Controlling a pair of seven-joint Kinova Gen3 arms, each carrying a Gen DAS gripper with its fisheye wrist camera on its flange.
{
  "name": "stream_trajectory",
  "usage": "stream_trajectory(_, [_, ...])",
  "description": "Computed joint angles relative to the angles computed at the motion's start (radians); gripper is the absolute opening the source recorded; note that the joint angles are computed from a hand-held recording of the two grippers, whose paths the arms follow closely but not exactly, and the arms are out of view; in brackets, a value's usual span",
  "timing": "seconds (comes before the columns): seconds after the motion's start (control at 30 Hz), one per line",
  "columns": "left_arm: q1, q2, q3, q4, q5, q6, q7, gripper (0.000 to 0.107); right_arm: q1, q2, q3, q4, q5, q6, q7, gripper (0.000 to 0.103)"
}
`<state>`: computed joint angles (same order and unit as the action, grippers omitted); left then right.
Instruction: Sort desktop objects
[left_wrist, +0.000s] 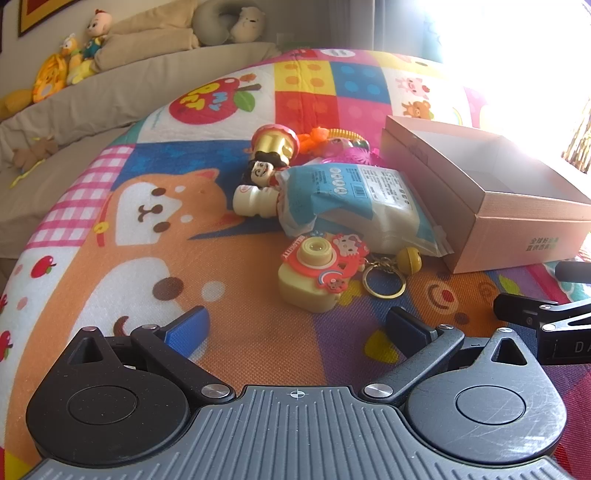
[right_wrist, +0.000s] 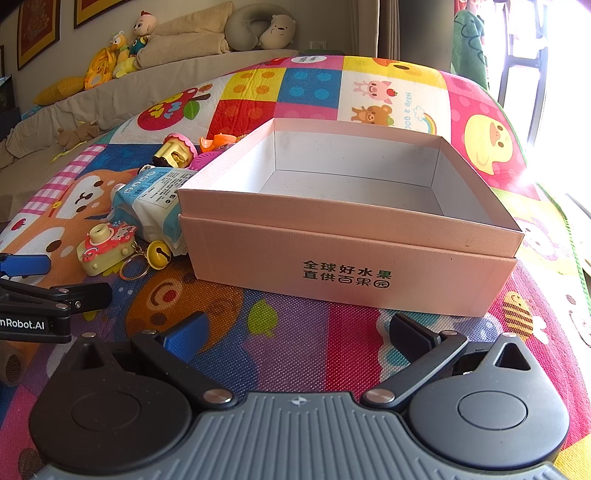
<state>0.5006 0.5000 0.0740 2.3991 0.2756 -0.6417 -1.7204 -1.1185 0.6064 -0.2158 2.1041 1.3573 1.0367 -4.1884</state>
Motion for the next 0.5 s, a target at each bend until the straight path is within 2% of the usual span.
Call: stream_trajectory(0.5, [-0.022, -0.006, 0.008, -0.007, -0.031, 0.030, 0.009, 0.103, 0.000, 0.005, -0.001, 0.000, 0.002, -0.002, -0.008, 0.103])
